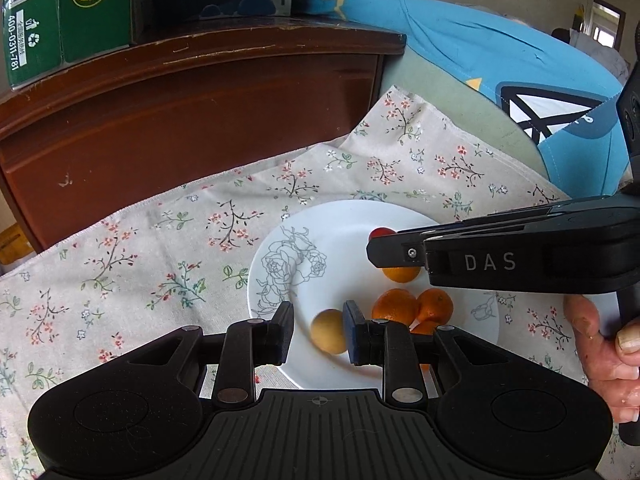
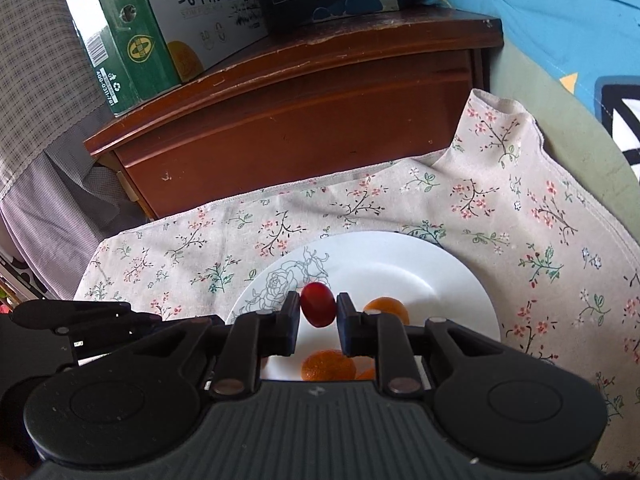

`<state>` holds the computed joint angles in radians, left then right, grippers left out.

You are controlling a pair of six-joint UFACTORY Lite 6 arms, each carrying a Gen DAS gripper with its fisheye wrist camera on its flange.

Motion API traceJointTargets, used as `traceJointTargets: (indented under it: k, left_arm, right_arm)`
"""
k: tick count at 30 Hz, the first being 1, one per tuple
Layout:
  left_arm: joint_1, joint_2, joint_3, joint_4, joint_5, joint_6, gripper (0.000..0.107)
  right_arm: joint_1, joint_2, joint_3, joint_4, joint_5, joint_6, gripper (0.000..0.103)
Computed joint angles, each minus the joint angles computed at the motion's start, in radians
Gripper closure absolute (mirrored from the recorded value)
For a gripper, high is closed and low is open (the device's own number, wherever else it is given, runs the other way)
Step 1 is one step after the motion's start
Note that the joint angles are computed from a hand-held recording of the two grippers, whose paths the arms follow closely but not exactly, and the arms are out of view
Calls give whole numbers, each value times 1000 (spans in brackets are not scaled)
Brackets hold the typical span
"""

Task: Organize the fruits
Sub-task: 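Lift and carry the kiwi and cherry tomato over the white plate, then lower both fruits onto the plate and open both grippers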

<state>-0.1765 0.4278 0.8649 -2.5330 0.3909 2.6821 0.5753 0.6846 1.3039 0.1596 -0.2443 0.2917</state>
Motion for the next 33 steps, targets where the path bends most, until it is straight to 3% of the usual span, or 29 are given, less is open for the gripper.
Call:
traceJointTargets:
  k: [11, 13, 15, 18, 21, 26, 30, 33]
  left_arm:
    - [-2, 0, 15, -71, -26, 31, 79]
    - [-5, -6, 20, -131, -52, 60, 68]
    - [-9, -17, 17, -214, -69, 129, 49]
    - [-7, -33, 27, -295, -116, 197, 47]
    - [23, -65, 15, -190, -136, 93, 43]
    - [50, -137, -56, -272, -153, 179, 34]
    - [69, -187, -114, -307, -153, 244, 32]
    - [88, -227, -158, -238, -154, 186, 32]
  right_arm:
    - [-20, 55, 63, -33, 16, 57, 78]
    - [-22, 48, 57, -12, 17, 50, 75]
    - [-21, 41, 52, 10, 14, 33, 70]
    - [-15, 31, 48, 42, 23, 3, 67]
    - [-7, 6, 23, 6, 24, 41, 64]
    - [38, -59, -57, 203, 2, -176, 59]
    - [67, -114, -126, 232, -13, -198, 58]
    - [93, -163, -190, 255, -32, -194, 58]
